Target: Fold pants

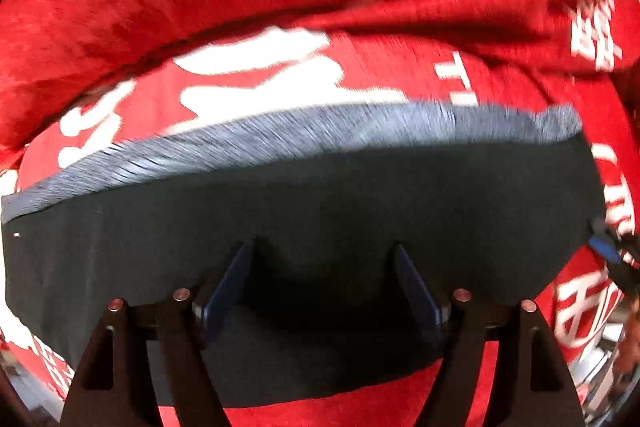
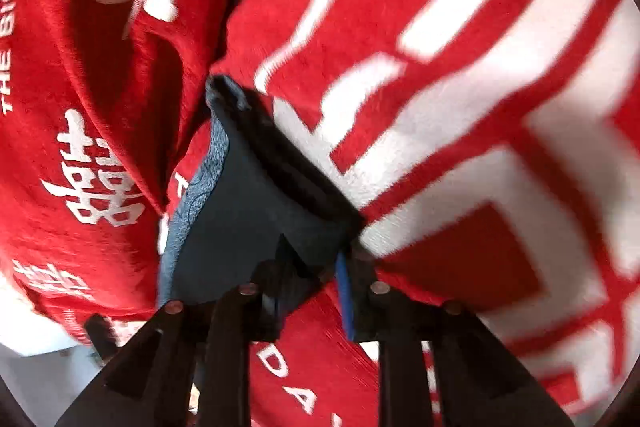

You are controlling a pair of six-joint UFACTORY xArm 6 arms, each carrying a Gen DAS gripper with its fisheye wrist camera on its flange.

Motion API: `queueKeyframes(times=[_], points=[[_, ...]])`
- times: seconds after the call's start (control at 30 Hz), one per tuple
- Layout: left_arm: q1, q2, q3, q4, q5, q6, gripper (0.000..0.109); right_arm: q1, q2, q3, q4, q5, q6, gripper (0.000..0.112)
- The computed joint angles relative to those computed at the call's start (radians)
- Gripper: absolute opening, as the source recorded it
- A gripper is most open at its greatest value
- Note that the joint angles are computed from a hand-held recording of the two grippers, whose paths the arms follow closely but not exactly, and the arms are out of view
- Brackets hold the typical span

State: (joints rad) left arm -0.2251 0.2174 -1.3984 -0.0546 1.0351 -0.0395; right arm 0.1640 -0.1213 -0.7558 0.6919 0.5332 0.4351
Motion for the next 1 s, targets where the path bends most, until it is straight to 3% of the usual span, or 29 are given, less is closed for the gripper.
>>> queueKeyframes(times=[0.1,0.23,0.33,0.4,0.43,0.53,0.63,0.87,1.0], points=[[0.018,0.015,-0.031,0.004,-0.02,-0.016,0.076,0.043,-0.04,-0.069,-0.221,0.037,0.044,0.028],[0.008,0.116,-0.122,0.091,-0.02,-0.064,0.076,0.126,0.216,-0.359,-0.106,0.141,-0.31,0.028],[0.014,0.166,-0.144,0.092,-0.058,-0.124,0.078,0.159,0.409,-0.538,-0.05,0.176,-0.394,0.028],[0.023,0.195,-0.171,0.095,-0.068,-0.145,0.085,0.169,0.511,-0.632,-0.039,0.189,-0.402,0.027],[0.025,0.222,-0.202,0.097,-0.066,-0.147,0.087,0.172,0.549,-0.657,-0.045,0.154,-0.391,0.022],[0.04,0.302,-0.325,0.143,-0.025,-0.185,0.088,0.154,0.578,-0.692,-0.145,0.127,-0.299,0.019],[0.073,0.307,-0.379,0.131,0.032,-0.217,0.088,0.136,0.586,-0.745,-0.32,0.196,-0.146,0.026],[0.146,0.062,-0.145,0.175,0.049,-0.125,0.088,0.148,0.414,-0.601,-0.17,0.236,-0.219,0.028],[0.288,-0.056,0.022,0.196,0.026,-0.024,0.088,0.213,0.338,-0.538,-0.085,0.25,-0.208,0.028]])
